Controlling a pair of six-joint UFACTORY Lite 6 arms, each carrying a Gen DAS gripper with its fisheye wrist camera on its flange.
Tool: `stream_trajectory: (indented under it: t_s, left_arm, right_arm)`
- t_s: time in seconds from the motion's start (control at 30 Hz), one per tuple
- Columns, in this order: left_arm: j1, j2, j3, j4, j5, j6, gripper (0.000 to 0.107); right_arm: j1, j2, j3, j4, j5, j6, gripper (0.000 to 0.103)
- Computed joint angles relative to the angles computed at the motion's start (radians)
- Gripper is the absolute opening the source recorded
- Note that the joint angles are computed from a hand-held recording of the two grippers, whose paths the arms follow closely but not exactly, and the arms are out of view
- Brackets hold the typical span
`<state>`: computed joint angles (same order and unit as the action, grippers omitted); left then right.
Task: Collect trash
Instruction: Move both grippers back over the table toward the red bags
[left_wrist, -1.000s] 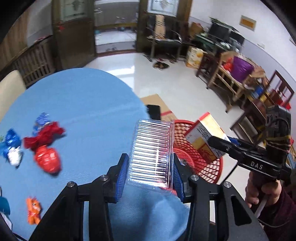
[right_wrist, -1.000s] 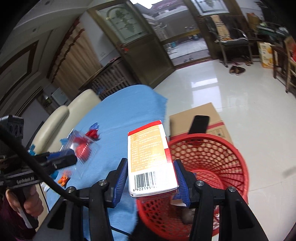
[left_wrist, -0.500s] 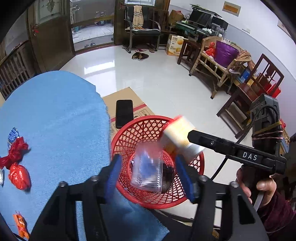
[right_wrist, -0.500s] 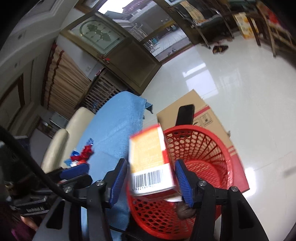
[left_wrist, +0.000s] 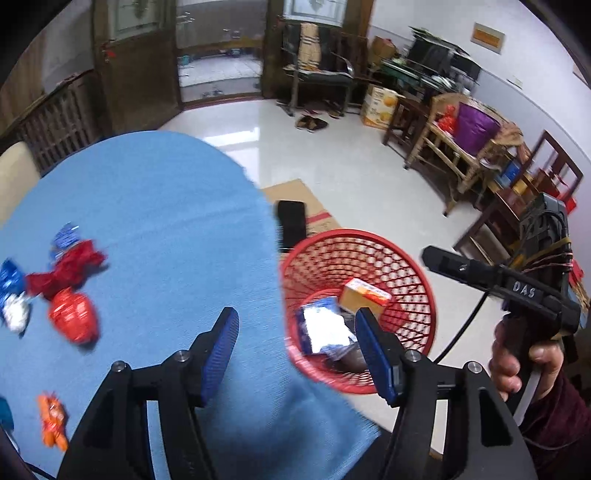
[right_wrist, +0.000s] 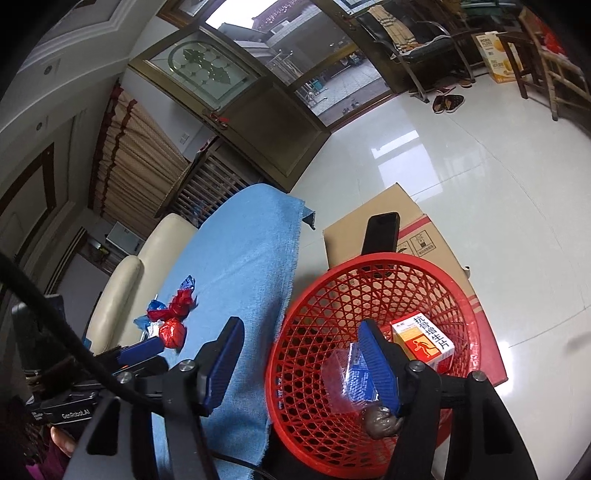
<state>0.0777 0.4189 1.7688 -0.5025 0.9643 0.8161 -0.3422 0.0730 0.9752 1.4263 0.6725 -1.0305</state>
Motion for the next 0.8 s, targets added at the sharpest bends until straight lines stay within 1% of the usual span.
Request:
stream_trajectory:
  t_s: [0.13, 0.27, 0.33, 0.47, 0.57, 0.7, 0.8]
  left_arm:
    - [0.102, -0.038, -0.024, -0.032, -0.015, 0.045, 0.066]
    - [0.228, -0.072, -0.045, -0.068, -0.046, 0.103, 0.068]
    - [0.314, -0.062, -0.028, -0.077, -0.047, 0.121, 0.068]
    - [0.484, -0.023, 0.013, -0.09, -0.05, 0.14, 0.068]
    - [0.618, 0.017, 0.037, -0.091, -0.092, 0.167, 0.068]
    - [0.747, 0.11, 0.126, -0.09, -0.074, 0.168, 0.068]
    - [0.802, 0.156, 0.162, -0.109, -0.057, 0.175, 0.068]
  right_arm:
    - [0.044, -0.004, 0.02, -0.017, -0.025, 0.026, 0.068]
    - [0.103, -0.009, 0.05, -0.049, -0.049, 0.067, 0.068]
    - [0.148, -0.009, 0.074, -0.075, -0.069, 0.098, 0.068]
    - [0.24, 0.0, 0.125, -0.133, -0.1, 0.159, 0.068]
    - [0.312, 0.032, 0.175, -0.169, -0.125, 0.198, 0.068]
    - [0.431, 0.115, 0.291, -0.271, -0.153, 0.307, 0.068]
    - [0.532, 0.199, 0.409, -0.37, -0.177, 0.413, 0.068]
